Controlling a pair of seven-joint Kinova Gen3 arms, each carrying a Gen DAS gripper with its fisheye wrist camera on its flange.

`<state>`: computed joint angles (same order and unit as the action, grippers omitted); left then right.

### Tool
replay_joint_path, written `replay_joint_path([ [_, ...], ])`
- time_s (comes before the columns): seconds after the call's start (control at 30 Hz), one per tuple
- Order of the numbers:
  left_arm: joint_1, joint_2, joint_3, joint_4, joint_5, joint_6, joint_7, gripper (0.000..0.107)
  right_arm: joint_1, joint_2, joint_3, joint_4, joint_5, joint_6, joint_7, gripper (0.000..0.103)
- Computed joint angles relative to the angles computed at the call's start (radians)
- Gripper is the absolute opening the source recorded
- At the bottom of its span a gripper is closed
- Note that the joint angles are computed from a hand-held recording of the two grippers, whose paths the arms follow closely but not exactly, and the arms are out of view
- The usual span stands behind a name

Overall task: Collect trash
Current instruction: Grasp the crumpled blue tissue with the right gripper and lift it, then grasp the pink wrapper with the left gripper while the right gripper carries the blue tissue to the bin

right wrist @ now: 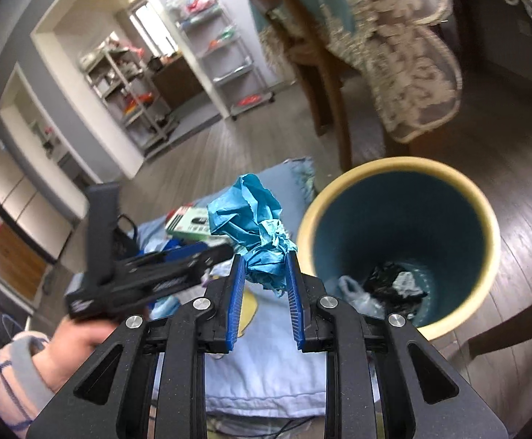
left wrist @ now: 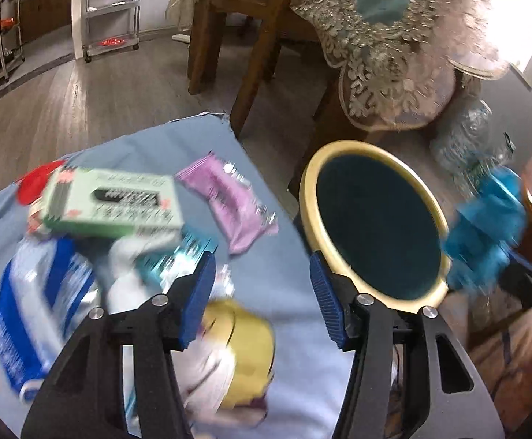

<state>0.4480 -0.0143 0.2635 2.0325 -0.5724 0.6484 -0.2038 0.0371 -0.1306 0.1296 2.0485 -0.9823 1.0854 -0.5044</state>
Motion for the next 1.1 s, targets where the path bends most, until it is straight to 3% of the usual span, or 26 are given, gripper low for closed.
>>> replay_joint_path([
  [0.13, -0.015, 0.096, -0.044, -0.052, 0.021, -0.024, -0.041, 0.040, 0.025, 0.021, 0.024, -0.007, -0.010, 0.021, 0.016, 0.024],
  [0.3, -0.011, 0.189, -0.115, -0.094, 0.084, -0.026, -0.123, 0.036, 0.060, 0.048, 0.026, -0.015, -0.018, 0.046, 0.024, 0.024],
  [0.4, -0.007, 0.207, -0.141, -0.090, 0.116, -0.044, -0.169, 0.020, 0.073, 0.062, 0.018, -0.017, -0.024, 0.050, 0.032, 0.024],
  [0.6, 0.054, 0.184, -0.176, -0.088, 0.055, -0.024, -0.121, 0.005, 0.082, 0.064, -0.001, -0.013, -0.025, 0.038, 0.027, 0.024],
  [0.8, 0.080, 0.096, -0.134, -0.066, -0.042, -0.003, -0.011, 0.004, 0.087, 0.048, 0.009, -0.002, -0.029, 0.033, 0.025, 0.024],
  [1.1, 0.043, -0.049, 0.016, -0.049, -0.141, 0.004, 0.121, 0.004, 0.108, 0.019, 0.040, 0.017, -0.034, 0.028, 0.021, 0.024],
])
